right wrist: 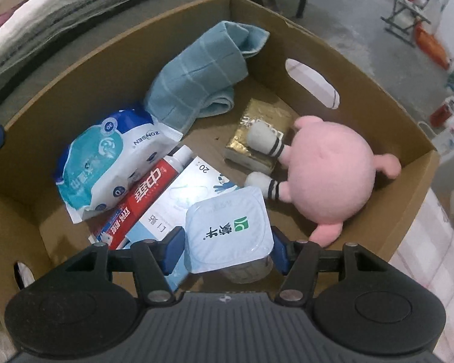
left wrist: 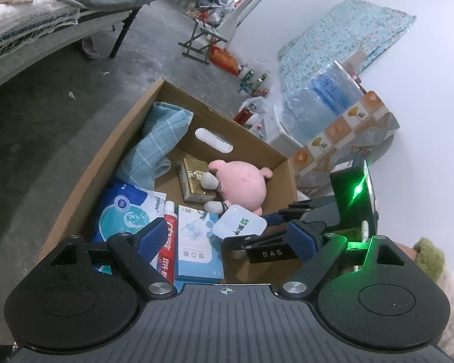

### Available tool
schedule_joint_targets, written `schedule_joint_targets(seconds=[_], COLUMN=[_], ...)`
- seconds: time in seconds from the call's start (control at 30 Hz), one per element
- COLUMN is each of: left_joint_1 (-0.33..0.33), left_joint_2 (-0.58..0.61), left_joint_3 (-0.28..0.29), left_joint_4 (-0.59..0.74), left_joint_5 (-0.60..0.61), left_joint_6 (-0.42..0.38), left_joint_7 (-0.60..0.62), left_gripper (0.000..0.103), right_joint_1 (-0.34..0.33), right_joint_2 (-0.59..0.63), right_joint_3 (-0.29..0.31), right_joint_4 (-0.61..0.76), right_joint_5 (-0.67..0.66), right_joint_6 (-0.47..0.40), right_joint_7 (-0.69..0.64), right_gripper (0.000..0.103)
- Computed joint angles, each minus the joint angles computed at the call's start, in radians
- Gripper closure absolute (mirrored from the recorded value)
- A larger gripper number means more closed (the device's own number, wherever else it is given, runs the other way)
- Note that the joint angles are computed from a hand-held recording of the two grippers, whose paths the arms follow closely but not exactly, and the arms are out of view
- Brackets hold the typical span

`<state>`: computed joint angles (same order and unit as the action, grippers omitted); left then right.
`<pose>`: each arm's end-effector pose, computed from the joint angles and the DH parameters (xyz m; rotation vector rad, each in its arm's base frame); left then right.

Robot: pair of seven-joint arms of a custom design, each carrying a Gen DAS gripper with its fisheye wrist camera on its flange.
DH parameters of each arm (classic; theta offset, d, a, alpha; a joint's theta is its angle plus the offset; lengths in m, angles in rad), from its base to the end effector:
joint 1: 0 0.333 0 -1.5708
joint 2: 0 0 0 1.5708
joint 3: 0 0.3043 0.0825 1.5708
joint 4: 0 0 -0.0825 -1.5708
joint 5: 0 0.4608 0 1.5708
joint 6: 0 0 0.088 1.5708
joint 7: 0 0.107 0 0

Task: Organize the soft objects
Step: 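Lower the yogurt cup into the box beside the pink plush and open the right tool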

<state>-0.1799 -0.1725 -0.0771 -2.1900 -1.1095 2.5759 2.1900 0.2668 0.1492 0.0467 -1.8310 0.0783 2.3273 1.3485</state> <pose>0.5912 -0.1408 0.4696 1.8754 -2.0150 1.4031 0.6673 0.2166 0.4434 -2.4228 1.4532 -0.2575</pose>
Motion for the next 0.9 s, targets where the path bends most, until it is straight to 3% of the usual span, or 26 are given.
schedule_joint_targets(seconds=[0.13, 0.5, 0.77, 0.87, 0.9], left_joint_1=[0.000, -0.007, -0.009, -0.009, -0.009], left_joint_2=[-0.001, -0.005, -0.005, -0.004, -0.003], left_joint_3=[0.000, -0.002, -0.002, -0.002, -0.002], left_joint_4=[-0.002, -0.006, -0.006, -0.005, -0.004], left_joint_5=[-0.001, 0.008, 0.010, 0.010, 0.010], left_joint_6=[0.005, 0.006, 0.003, 0.004, 0.005], left_joint_7=[-0.002, -0.008, -0.007, -0.008, -0.010], left_gripper=[0.017, 0.017, 0.017, 0.017, 0.017], right_joint_1=[0.018, 0.027, 0.042, 0.037, 0.032], right_joint_2=[0.012, -0.016, -0.034, -0.044, -0.049], right_joint_3=[-0.004, -0.008, -0.010, -0.004, -0.003], right_joint_4=[0.009, -0.016, -0.046, -0.060, -0.066], right_joint_5=[-0.110, -0.213, -0.357, -0.338, -0.314], right_joint_6=[-0.014, 0.007, 0.008, 0.028, 0.048], right_joint_7=[-0.014, -0.003, 0.073, 0.060, 0.057], right_gripper=[0.028, 0.024, 0.024, 0.027, 0.038])
